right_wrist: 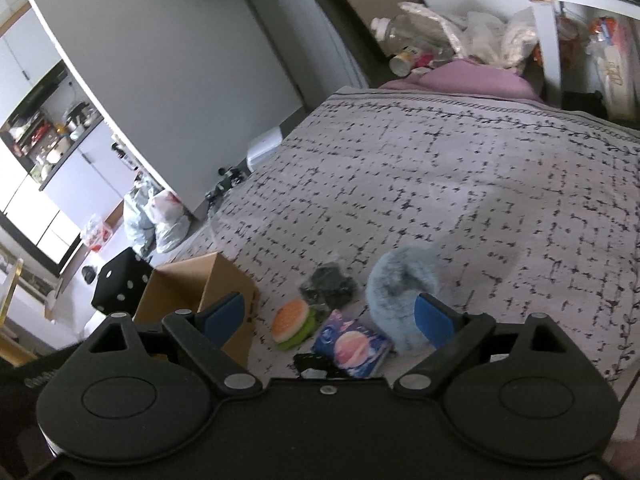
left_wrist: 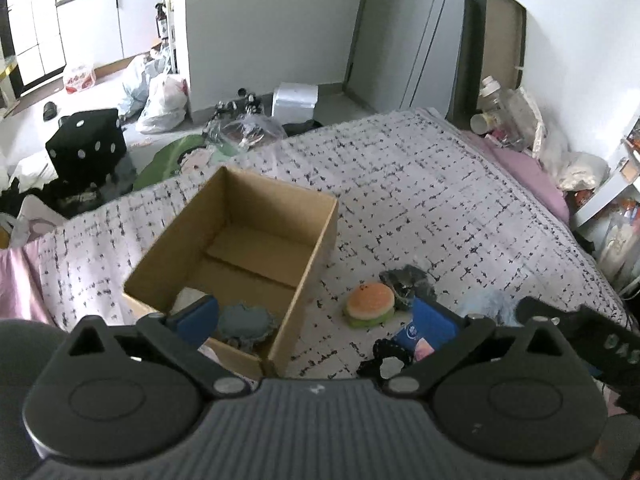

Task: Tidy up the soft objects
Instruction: 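Move both tools back from the box toward the light blue fluffy plush, then close the right tool on the fluffy plush while the left tool also grips it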

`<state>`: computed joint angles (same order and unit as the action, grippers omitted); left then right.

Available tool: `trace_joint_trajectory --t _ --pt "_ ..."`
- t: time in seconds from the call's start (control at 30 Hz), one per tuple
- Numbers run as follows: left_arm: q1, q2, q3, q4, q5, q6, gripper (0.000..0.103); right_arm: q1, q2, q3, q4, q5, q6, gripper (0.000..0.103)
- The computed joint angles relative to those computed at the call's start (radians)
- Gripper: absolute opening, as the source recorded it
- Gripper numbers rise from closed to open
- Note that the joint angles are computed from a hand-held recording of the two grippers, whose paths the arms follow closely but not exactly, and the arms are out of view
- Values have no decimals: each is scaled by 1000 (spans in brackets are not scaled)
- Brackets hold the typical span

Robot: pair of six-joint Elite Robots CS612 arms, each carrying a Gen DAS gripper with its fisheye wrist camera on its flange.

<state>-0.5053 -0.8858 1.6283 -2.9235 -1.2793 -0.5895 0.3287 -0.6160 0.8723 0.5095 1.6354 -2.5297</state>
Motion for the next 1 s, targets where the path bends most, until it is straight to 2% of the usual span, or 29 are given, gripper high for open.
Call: trace_joint_trajectory --t 0.27,0.57,0.73,0.9,1.0 --pt "-13 28 -28 26 -11 1 102 -17 -8 27 -11 24 77 92" --pt "-26 68 -55 -25 -42 17 99 -36 3 30 14 13 191 87" --pt "-23 93 -82 -29 -90 5 89 -54 0 53 -6 -31 249 78" --pt "-22 116 -114 -4 -121 -23 75 -70 17 45 -1 -73 307 71" --pt "-22 129 -132 5 -134 -37 67 -79 25 44 -6 -109 347 62"
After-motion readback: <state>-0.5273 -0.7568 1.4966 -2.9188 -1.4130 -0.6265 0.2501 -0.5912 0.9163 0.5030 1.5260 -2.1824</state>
